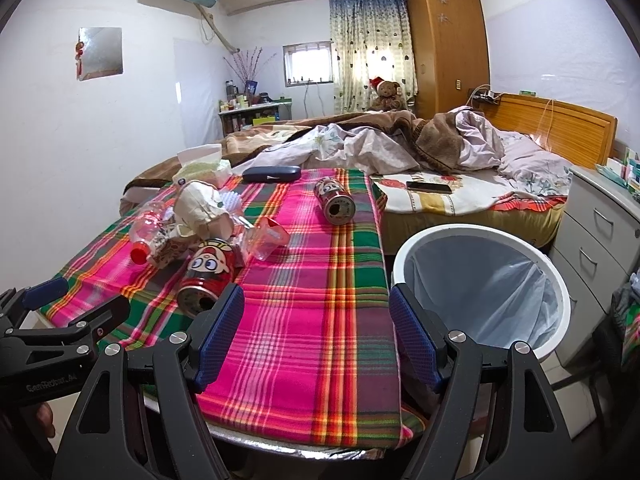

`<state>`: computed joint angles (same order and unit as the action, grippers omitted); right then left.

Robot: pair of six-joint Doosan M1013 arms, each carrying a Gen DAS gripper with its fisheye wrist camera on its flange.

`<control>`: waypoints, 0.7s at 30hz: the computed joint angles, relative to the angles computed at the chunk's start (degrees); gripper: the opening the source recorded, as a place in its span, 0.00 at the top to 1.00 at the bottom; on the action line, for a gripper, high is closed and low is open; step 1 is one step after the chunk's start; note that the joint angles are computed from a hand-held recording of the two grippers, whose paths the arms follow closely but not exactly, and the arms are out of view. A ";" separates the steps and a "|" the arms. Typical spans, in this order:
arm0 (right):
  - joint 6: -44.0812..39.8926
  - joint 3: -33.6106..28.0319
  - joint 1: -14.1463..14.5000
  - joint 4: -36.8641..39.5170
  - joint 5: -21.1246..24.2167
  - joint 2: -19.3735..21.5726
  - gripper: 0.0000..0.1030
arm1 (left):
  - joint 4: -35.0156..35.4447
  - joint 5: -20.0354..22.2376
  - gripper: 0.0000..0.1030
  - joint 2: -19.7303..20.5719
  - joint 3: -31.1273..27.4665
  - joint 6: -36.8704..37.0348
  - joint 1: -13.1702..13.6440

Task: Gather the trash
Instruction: 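Close left gripper on red milk can while right gripper grasps the other red can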

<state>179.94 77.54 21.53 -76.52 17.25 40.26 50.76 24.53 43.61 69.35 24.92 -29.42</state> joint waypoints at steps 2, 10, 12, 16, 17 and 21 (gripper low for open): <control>-1.58 -0.63 -0.18 1.51 0.06 0.36 0.26 | -8.10 -0.86 0.00 0.87 -1.61 6.65 0.70; -12.27 -5.09 -1.60 11.26 0.20 2.45 0.26 | -19.86 1.40 0.00 4.68 -9.08 20.19 1.13; -16.73 -7.19 -2.05 15.01 1.19 3.41 0.26 | -24.23 3.66 0.00 6.14 -12.00 24.58 1.35; -27.52 -11.19 -3.14 24.32 1.24 5.27 0.26 | -27.94 7.66 0.00 8.74 -16.60 28.51 1.56; -29.93 -11.81 -3.33 26.32 0.92 5.59 0.26 | -28.04 9.51 0.00 9.56 -18.12 29.05 1.51; -46.47 -18.57 -4.51 42.00 3.65 8.97 0.26 | -29.81 12.62 0.00 11.55 -21.60 30.53 1.80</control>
